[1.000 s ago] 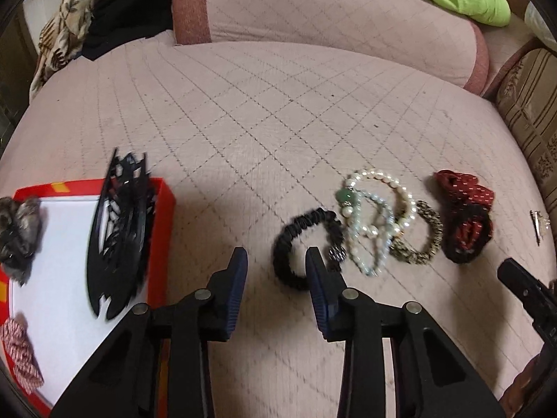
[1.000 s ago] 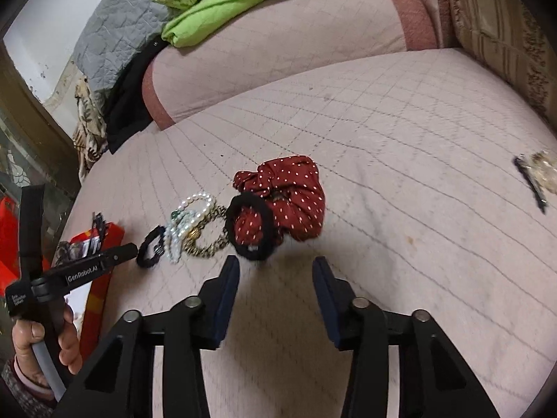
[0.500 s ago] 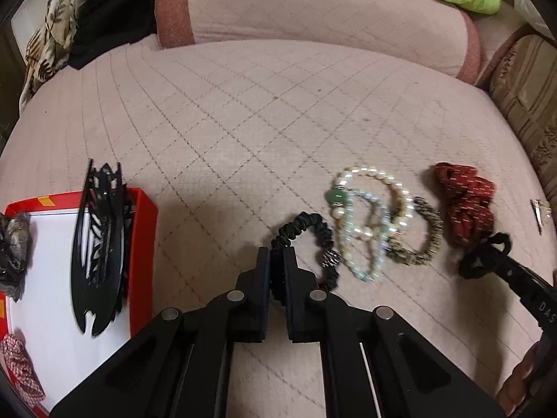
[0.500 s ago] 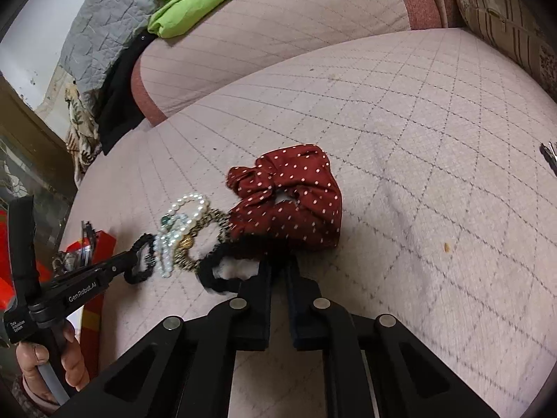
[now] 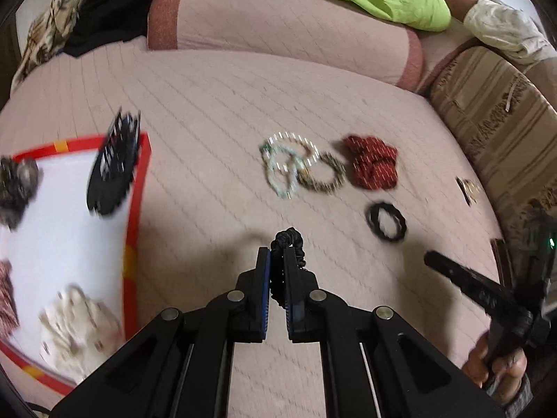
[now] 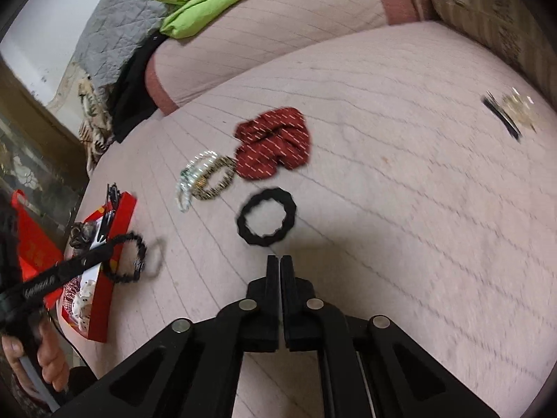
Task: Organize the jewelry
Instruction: 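Carry the bracelet and hair tie into the tray and open both grippers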
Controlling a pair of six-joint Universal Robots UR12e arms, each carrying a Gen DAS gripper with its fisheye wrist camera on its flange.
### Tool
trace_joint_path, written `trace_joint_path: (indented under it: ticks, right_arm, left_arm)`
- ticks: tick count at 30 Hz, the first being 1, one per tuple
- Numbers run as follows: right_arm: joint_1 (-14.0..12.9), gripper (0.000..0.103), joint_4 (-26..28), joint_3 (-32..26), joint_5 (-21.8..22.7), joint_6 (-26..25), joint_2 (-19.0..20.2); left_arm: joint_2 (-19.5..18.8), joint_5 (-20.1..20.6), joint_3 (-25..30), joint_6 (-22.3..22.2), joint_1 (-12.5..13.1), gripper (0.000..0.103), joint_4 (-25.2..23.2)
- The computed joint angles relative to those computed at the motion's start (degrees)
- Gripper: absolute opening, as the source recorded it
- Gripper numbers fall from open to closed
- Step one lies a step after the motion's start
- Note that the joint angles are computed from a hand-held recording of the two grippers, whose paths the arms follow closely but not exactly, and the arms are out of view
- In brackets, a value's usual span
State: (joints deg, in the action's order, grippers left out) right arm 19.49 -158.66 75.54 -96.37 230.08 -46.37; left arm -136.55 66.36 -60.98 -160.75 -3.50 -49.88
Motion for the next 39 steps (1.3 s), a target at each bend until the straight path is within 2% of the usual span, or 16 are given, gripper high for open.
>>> trace_joint_path:
  ticks: [1,2,3,8,14,17,19,20,21,23,25,31,36,39]
  right_arm:
    - [0.0,0.019,0.3,0.1,-0.4,0.5,-0.1]
    - [0.0,0.032,0.4,0.1,-1.3,0.7,-0.1]
    - [0.0,0.04,0.4,0.1,-1.9,0.7,-0.1]
    - [-0.4,0.041,2.7,-2.9,-3.3,-1.6,1.4]
    - [-0.7,0.041,7.7,-8.4,-4.0,-4.9,4.6]
    - [-0.2,0.041,9.8,-10.5,-6.4,-7.0,5.8]
    - [0.3,0.034,11.1,-11.7,-8.2,-8.3,6.4]
    - [0.4,0.02,11.9,-12.1,-8.9,-8.7,6.6]
    - [0.5,0.012,12.1,-12.2,-9.5,-8.8,6.7]
    - [0.3,0.009,11.0,-11.4,-8.3,-7.6,6.2]
    - [0.1,0.008,9.5,-10.1,-7.0,-6.1,5.5]
    - [0.9,0.007,6.9,-8.2,-6.9,-5.5,3.8]
    - [1.8,0.007,5.7,-8.3,-6.6,-5.9,3.0]
    - [2.5,0.007,5.3,-9.3,-6.4,-6.8,3.0]
  left_arm:
    - [0.3,0.2,-0.9,0.5,0.1,0.007,0.3]
    - [0.5,0.9,-1.4,1.0,0.0,0.007,0.4]
    - [0.8,1.9,-2.2,1.0,-0.1,0.007,0.8]
    - [0.0,3.9,-1.9,0.1,-0.1,0.007,1.8]
    - [-1.9,5.8,0.4,0.2,-0.4,0.008,-0.3]
    - [-2.7,5.7,1.0,-0.1,-0.5,0.009,-1.1]
    - [-2.6,6.0,0.4,0.0,-0.7,0.009,0.2]
    - [-2.4,6.7,0.1,0.2,-0.9,0.009,0.9]
    - [-2.3,7.1,-0.1,0.3,-1.0,0.009,1.3]
    - [-2.0,7.5,-0.6,0.4,-1.2,0.008,1.7]
    - [-1.6,6.3,-0.9,0.0,-0.9,0.008,1.1]
    - [1.4,2.5,-4.2,-1.6,0.2,0.007,3.8]
    - [3.5,-0.9,-5.8,-4.7,1.9,0.007,4.7]
    - [4.9,-2.4,-7.5,-7.3,3.3,0.007,6.8]
